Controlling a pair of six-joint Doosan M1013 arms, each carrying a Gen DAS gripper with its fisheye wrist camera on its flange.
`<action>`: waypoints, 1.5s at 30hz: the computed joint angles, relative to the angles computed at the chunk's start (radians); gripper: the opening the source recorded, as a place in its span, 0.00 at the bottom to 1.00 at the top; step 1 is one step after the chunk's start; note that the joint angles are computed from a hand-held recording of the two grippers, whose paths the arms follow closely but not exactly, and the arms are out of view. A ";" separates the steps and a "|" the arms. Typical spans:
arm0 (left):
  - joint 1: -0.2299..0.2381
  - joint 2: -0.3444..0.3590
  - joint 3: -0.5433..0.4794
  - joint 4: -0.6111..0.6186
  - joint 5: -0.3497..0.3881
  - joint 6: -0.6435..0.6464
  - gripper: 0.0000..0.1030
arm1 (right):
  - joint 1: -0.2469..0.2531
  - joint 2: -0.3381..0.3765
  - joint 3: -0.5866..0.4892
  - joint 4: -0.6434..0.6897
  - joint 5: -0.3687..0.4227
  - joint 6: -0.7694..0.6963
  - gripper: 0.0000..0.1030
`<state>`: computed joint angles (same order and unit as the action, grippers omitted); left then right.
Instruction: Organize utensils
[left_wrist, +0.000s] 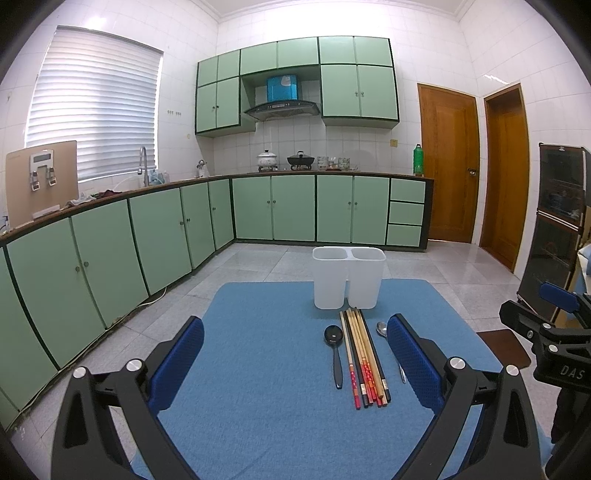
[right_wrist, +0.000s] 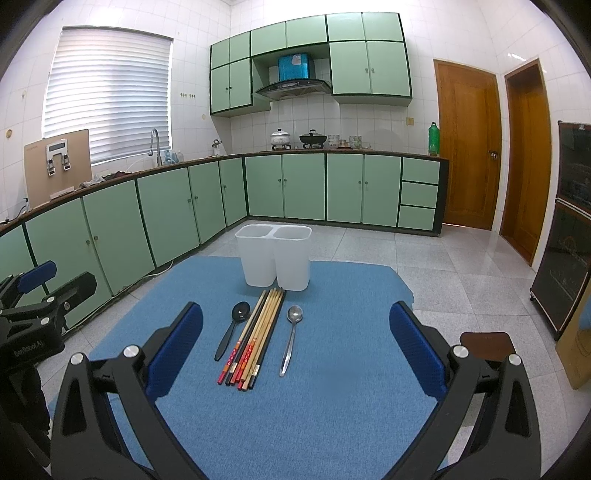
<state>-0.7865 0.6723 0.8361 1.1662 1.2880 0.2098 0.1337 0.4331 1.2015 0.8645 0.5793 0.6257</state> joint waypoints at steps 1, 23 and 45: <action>0.000 0.000 0.000 0.000 0.000 0.000 0.94 | 0.001 0.000 0.002 0.000 -0.002 0.000 0.95; 0.004 0.010 -0.017 -0.016 0.011 0.014 0.94 | -0.001 0.004 0.016 0.003 -0.006 -0.004 0.95; 0.021 0.024 -0.038 -0.053 0.009 0.044 0.94 | 0.005 0.036 -0.039 -0.100 0.029 0.101 0.95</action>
